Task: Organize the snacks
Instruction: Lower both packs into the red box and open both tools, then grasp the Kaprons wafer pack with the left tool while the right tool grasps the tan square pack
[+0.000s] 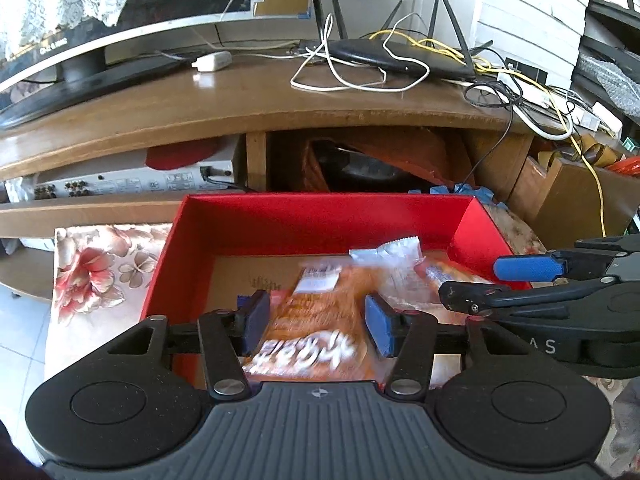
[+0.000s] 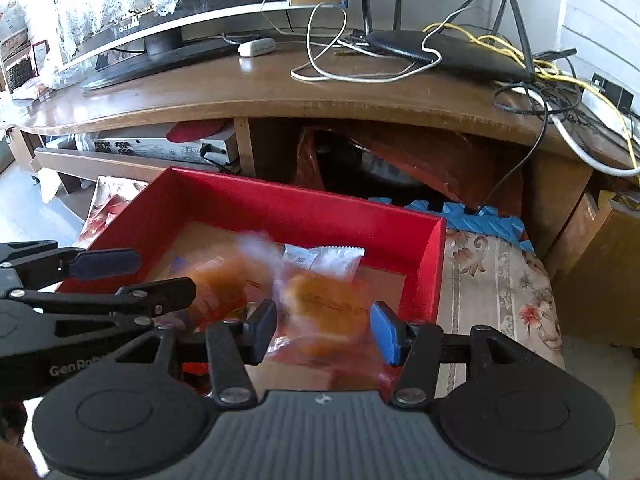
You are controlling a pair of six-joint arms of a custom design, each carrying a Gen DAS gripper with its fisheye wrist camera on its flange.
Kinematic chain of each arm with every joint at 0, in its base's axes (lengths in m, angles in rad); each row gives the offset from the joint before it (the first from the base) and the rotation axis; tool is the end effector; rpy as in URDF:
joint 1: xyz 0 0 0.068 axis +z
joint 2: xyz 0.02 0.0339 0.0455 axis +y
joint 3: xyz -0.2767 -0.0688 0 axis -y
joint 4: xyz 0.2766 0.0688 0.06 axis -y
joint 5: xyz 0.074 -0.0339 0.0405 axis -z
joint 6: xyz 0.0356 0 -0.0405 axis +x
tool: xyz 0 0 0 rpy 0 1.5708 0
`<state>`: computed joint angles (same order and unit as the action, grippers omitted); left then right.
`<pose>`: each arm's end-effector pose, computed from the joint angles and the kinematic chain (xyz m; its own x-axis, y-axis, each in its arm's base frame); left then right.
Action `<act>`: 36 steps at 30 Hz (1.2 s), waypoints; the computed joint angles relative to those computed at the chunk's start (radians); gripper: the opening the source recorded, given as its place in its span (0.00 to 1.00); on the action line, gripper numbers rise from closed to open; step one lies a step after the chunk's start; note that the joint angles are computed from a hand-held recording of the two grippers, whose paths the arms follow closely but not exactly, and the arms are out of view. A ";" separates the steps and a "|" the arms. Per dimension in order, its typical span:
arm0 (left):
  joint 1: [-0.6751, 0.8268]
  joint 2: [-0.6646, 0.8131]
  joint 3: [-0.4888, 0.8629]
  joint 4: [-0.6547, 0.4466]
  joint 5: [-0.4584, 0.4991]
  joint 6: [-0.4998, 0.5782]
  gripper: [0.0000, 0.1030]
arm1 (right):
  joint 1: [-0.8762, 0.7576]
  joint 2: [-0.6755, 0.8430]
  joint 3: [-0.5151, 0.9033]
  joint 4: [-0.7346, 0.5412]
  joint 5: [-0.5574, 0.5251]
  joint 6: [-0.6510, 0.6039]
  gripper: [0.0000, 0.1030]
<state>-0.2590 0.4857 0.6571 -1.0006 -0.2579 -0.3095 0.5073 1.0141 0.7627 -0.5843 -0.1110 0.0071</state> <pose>0.1095 -0.0196 0.2690 -0.7036 -0.1182 -0.7007 -0.1398 0.9898 -0.0266 0.1991 0.1152 0.2566 -0.6522 -0.3544 -0.6701 -0.5431 0.8351 0.0869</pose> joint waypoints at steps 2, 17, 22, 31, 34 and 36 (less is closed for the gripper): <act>0.009 -0.004 0.002 -0.004 0.008 0.001 0.61 | 0.002 -0.005 0.001 -0.001 0.002 -0.001 0.41; -0.094 -0.157 0.096 -0.240 -0.025 -0.080 0.69 | 0.014 -0.200 0.001 -0.140 -0.018 -0.035 0.48; -0.020 -0.228 0.092 -0.346 0.057 -0.062 0.69 | 0.027 -0.292 -0.015 -0.245 -0.043 -0.054 0.48; -0.217 -0.195 0.022 -0.320 0.068 -0.132 0.69 | -0.067 -0.439 -0.062 -0.450 -0.129 -0.125 0.49; -0.230 -0.167 -0.022 -0.271 0.088 -0.121 0.70 | -0.124 -0.423 -0.071 -0.470 -0.141 -0.155 0.49; -0.167 -0.153 -0.056 -0.232 0.143 -0.064 0.70 | -0.179 -0.408 -0.072 -0.475 -0.176 -0.181 0.49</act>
<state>-0.4263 0.3329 0.6012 -1.2328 -0.1153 -0.3738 0.3284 0.6065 0.6907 -1.0589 -0.2871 -0.1734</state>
